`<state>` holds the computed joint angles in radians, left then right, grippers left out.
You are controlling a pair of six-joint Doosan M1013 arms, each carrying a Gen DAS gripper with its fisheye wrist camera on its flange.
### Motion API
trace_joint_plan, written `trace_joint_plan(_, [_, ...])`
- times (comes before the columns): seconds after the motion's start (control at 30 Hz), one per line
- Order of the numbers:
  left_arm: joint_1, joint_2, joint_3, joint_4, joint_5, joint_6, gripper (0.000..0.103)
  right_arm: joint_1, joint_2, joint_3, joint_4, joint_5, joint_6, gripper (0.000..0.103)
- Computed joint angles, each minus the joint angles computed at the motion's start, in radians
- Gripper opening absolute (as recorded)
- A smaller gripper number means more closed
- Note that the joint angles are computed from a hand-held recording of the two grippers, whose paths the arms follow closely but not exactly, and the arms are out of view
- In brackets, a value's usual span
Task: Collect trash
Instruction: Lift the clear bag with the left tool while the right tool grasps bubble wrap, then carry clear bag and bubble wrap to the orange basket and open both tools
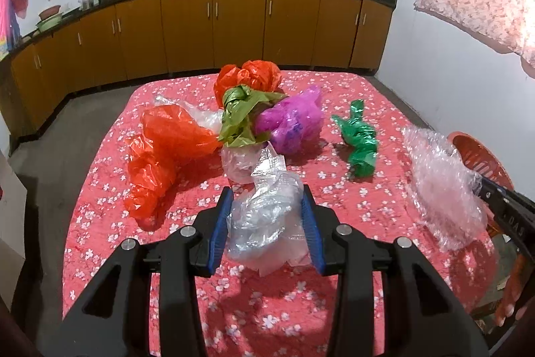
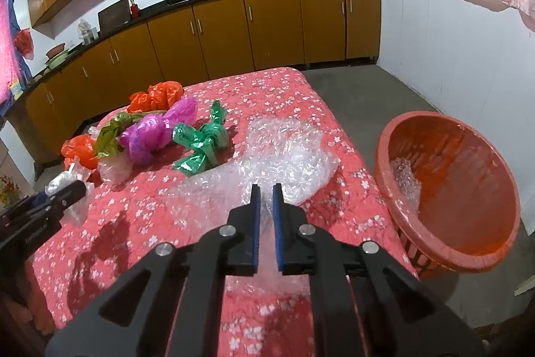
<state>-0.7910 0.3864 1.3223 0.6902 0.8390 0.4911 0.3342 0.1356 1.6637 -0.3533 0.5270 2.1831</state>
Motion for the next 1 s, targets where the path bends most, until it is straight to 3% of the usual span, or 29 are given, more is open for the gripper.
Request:
trace_joint_plan(0.47, [-0.031, -0.005, -0.012, 0.047, -0.002, -0.028, 0.041, -0.006, -0.057, 0.037, -0.051, -0.031, 0.036, 0.007])
trace_joint_plan(1.0, [-0.059, 0.052, -0.102, 0.007, -0.026, 0.047, 0.041, -0.048, -0.106, 0.072, -0.176, -0.031, 0.152, 0.007])
